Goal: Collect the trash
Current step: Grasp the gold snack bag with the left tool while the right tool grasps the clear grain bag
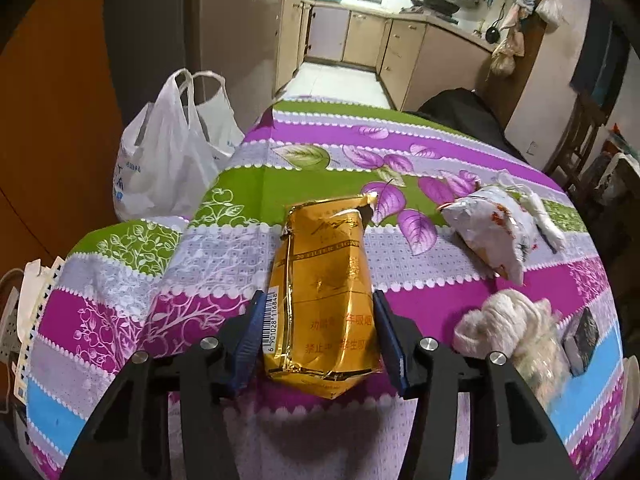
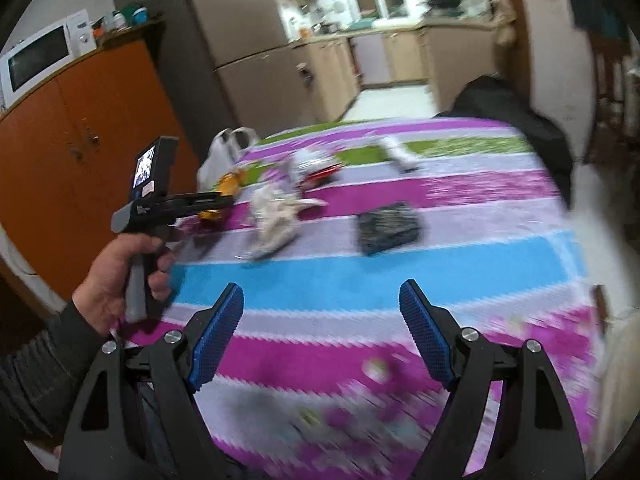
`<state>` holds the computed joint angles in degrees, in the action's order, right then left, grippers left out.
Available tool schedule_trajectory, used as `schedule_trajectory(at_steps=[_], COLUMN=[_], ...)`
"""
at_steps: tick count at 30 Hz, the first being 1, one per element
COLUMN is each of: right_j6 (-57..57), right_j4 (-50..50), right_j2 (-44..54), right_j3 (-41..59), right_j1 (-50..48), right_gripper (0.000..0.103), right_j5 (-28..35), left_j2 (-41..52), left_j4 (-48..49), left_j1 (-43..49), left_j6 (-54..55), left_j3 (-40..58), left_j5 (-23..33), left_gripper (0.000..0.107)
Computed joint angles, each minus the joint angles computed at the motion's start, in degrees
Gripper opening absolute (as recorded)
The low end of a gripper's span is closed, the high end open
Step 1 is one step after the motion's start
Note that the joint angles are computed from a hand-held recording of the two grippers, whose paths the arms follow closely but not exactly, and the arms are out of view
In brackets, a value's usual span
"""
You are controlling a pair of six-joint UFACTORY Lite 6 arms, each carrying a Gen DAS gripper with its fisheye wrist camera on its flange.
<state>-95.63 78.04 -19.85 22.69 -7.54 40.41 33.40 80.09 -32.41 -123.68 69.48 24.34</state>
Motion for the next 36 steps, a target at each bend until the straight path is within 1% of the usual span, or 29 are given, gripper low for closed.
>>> schedule_trajectory(at_steps=[2, 3, 6, 9, 11, 12, 14, 15, 16, 17, 20, 22, 24, 25, 26, 28, 29, 32, 36], right_j6=[-2.0, -2.6, -6.5, -8.1, -8.4, -9.4, -9.2, -9.1, -9.6, -10.7, -17.0, -23.8, -27.9, -27.6, -25.4, -18.0, -16.1, -13.0, -11.6], right_j4=[7.6, 9.9, 19.2, 23.5, 24.4, 26.0, 26.3, 26.4, 27.5, 28.9, 35.5, 42.1, 46.1, 45.8, 43.4, 35.3, 32.7, 27.9, 26.6], right_j2=[9.2, 12.1, 23.0, 30.4, 33.3, 35.1, 37.8, 38.8, 39.5, 39.6, 37.0, 33.0, 27.0, 24.8, 22.4, 18.6, 17.4, 13.8, 13.1], right_j3=[5.1, 7.0, 15.1, 22.2, 25.2, 27.1, 29.6, 30.4, 30.7, 30.5, 27.2, 23.0, 17.6, 15.9, 14.2, 11.6, 10.5, 6.6, 4.0], right_j1=[9.8, 12.8, 23.0, 28.7, 30.1, 31.5, 32.8, 33.1, 33.5, 33.6, 33.9, 33.7, 33.0, 32.7, 32.0, 30.7, 30.2, 28.8, 26.8], right_gripper=[0.072, 0.070, 0.069, 0.069, 0.069, 0.069, 0.066, 0.060, 0.050, 0.046, 0.044, 0.043, 0.043, 0.043, 0.043, 0.043, 0.043, 0.044, 0.046], right_j5=[-5.1, -6.5, -13.4, -18.6, -20.3, -22.4, -24.4, -25.3, -26.2, -26.6, -27.1, -26.8, -26.0, -25.8, -25.3, -24.3, -24.0, -24.0, -23.3], left_j2=[-3.5, -5.0, -10.1, -13.4, -15.3, -16.0, -16.8, -17.0, -16.8, -16.7, -17.2, -17.6, -18.6, -19.2, -19.3, -19.9, -20.3, -21.1, -22.6], left_j4=[5.0, 6.9, 12.3, 15.3, 16.2, 16.7, 16.8, 16.7, 15.9, 15.7, 16.4, 15.7, 15.1, 14.2, 13.0, 12.0, 11.7, 10.5, 9.2], left_j1=[-1.3, -1.6, -3.1, -3.8, -4.2, -4.4, -5.1, -5.5, -6.3, -6.7, -7.9, -9.1, -10.8, -12.3, -13.3, -14.9, -15.7, -17.7, -19.2], left_j6=[-6.1, -8.3, -15.1, -18.5, -20.1, -20.9, -21.4, -21.3, -20.5, -20.4, -22.1, -22.3, -23.0, -22.6, -21.6, -21.4, -21.7, -21.7, -21.6], left_j3=[-4.0, -5.6, -10.8, -14.2, -15.8, -16.5, -17.1, -17.2, -17.0, -17.0, -18.0, -18.5, -19.5, -19.9, -19.8, -20.3, -20.8, -21.5, -22.4], left_j5=[0.9, 1.2, 2.1, 2.2, 2.5, 2.4, 2.8, 3.1, 3.6, 3.9, 4.6, 5.7, 6.9, 8.1, 9.1, 9.9, 10.2, 10.8, 11.5], left_gripper=[0.053, 0.053, 0.053, 0.053, 0.053, 0.053, 0.053, 0.053, 0.053, 0.053, 0.053, 0.053, 0.053, 0.053, 0.053, 0.053, 0.053, 0.053, 0.054])
